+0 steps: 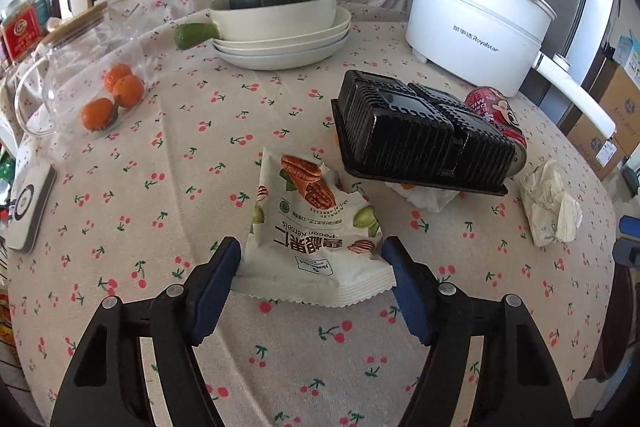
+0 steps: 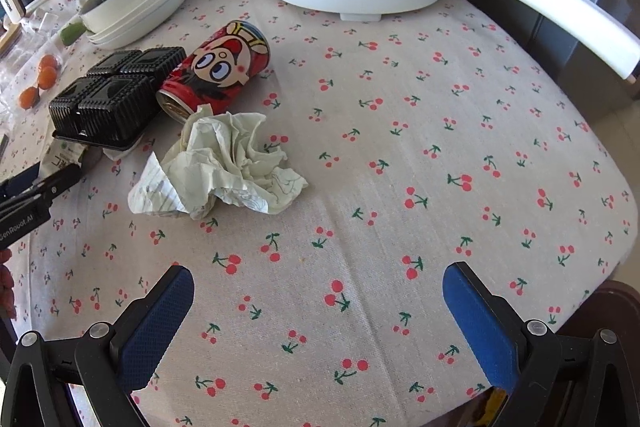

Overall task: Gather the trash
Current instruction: 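Grasp the nut snack packet with left tool while right tool grasps the crumpled white paper, then carry the nut packet and crumpled paper over the brown bin with both tools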

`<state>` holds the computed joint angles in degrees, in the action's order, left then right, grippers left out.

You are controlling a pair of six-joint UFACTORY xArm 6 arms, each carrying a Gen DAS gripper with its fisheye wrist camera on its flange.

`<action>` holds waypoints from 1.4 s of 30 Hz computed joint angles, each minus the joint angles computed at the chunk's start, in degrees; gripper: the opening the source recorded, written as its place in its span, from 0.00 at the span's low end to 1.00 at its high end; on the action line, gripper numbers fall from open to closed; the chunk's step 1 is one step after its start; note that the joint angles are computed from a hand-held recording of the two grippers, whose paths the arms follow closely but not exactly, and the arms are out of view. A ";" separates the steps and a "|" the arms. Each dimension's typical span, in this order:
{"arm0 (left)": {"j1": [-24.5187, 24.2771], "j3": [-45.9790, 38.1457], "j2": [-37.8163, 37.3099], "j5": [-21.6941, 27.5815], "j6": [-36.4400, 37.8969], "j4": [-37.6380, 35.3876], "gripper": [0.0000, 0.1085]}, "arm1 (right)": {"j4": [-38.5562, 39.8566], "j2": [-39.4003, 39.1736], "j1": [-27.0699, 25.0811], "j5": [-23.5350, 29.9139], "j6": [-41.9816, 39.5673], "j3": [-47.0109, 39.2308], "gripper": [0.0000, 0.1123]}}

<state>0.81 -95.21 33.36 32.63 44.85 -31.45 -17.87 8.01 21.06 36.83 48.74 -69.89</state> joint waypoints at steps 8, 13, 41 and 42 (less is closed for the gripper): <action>3.68 4.25 -3.91 0.90 1.13 -0.66 0.69 | 3.38 5.57 0.02 -3.42 -0.43 -6.48 0.91; 5.39 5.49 -5.16 1.64 0.19 -0.61 0.69 | 7.09 12.49 0.54 -4.34 -3.17 -13.36 0.91; 3.40 24.28 -23.66 3.64 8.20 -10.20 0.69 | -1.61 -5.90 1.39 2.35 0.69 2.29 0.38; 3.51 25.05 -24.56 3.87 8.35 -10.66 0.69 | -1.86 -7.33 1.52 2.34 1.27 3.56 0.38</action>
<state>4.32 -70.15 8.80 36.50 53.21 -42.11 -19.73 0.69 22.58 39.17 50.00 -66.33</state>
